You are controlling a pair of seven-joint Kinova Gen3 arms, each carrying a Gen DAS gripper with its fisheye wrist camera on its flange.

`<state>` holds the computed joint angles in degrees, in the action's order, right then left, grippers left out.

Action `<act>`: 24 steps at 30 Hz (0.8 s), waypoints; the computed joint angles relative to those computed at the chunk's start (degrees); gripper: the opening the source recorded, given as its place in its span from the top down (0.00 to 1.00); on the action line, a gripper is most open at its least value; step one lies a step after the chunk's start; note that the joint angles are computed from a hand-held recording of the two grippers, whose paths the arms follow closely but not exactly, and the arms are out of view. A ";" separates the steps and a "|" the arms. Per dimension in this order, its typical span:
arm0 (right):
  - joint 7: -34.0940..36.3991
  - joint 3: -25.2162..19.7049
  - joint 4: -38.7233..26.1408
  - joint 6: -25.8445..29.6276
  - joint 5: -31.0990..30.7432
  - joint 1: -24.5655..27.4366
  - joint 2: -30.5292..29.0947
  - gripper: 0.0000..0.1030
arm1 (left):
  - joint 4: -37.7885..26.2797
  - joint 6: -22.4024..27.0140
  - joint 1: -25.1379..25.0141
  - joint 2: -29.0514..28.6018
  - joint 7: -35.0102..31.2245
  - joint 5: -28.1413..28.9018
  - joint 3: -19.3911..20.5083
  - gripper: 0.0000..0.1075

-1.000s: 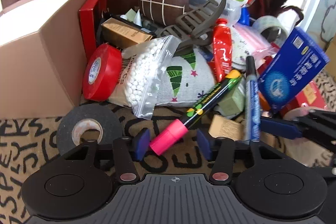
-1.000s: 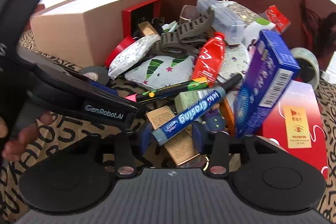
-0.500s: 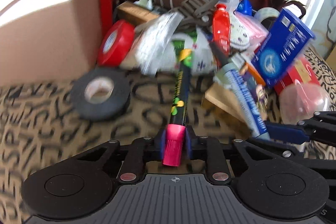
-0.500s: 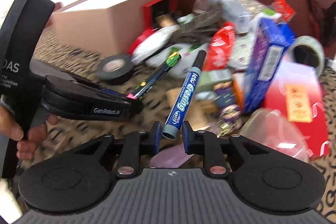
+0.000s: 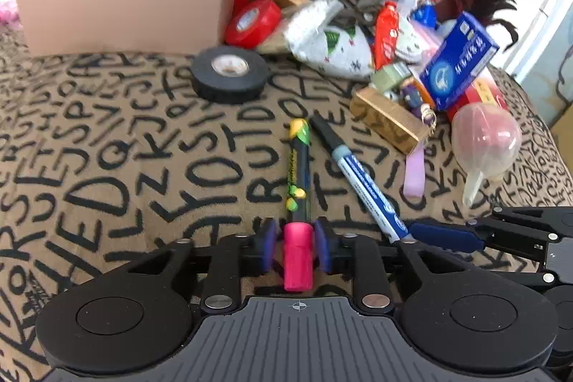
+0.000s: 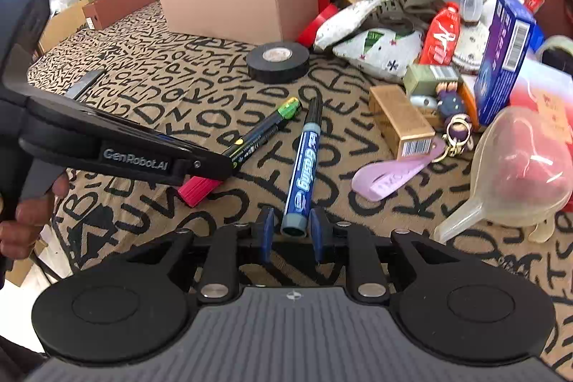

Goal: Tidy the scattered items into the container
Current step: 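Grasp the pink-capped marker with the left gripper while the right grasps the blue marker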

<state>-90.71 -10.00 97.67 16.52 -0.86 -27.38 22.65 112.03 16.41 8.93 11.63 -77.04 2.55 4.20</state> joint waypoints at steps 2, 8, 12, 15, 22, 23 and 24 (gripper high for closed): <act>-1.10 1.43 -0.35 -0.50 0.59 -1.20 0.18 0.76 | -0.83 -0.19 2.83 0.33 2.96 -3.14 -2.34 0.52; -4.28 3.78 -1.41 -0.80 2.38 -3.01 0.75 0.76 | -4.14 1.21 3.30 3.03 2.95 -4.72 -1.87 0.51; -3.02 1.18 -2.54 -0.26 1.44 -0.38 1.90 0.76 | -4.79 2.30 2.40 4.51 3.13 -3.90 -1.27 0.55; -1.62 -0.02 -3.11 -0.36 0.70 0.81 2.79 0.76 | -4.53 2.03 3.75 4.49 4.49 -5.37 -2.96 0.85; -1.14 0.24 -5.68 1.77 -0.01 0.70 4.56 0.77 | -4.44 1.64 -0.74 4.76 -0.33 -0.78 0.31 0.88; -0.80 0.04 -6.14 2.07 -0.14 0.89 4.81 0.77 | -4.54 1.63 -0.29 4.86 -0.27 -1.12 -0.12 0.82; -0.40 -0.34 -6.69 2.51 -0.44 1.24 5.11 0.77 | -4.72 1.66 0.27 5.00 0.09 -1.47 -0.64 0.82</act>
<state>-91.12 -10.34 90.97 19.03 -1.30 -26.14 27.76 107.31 18.06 9.20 16.64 -76.95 1.08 3.56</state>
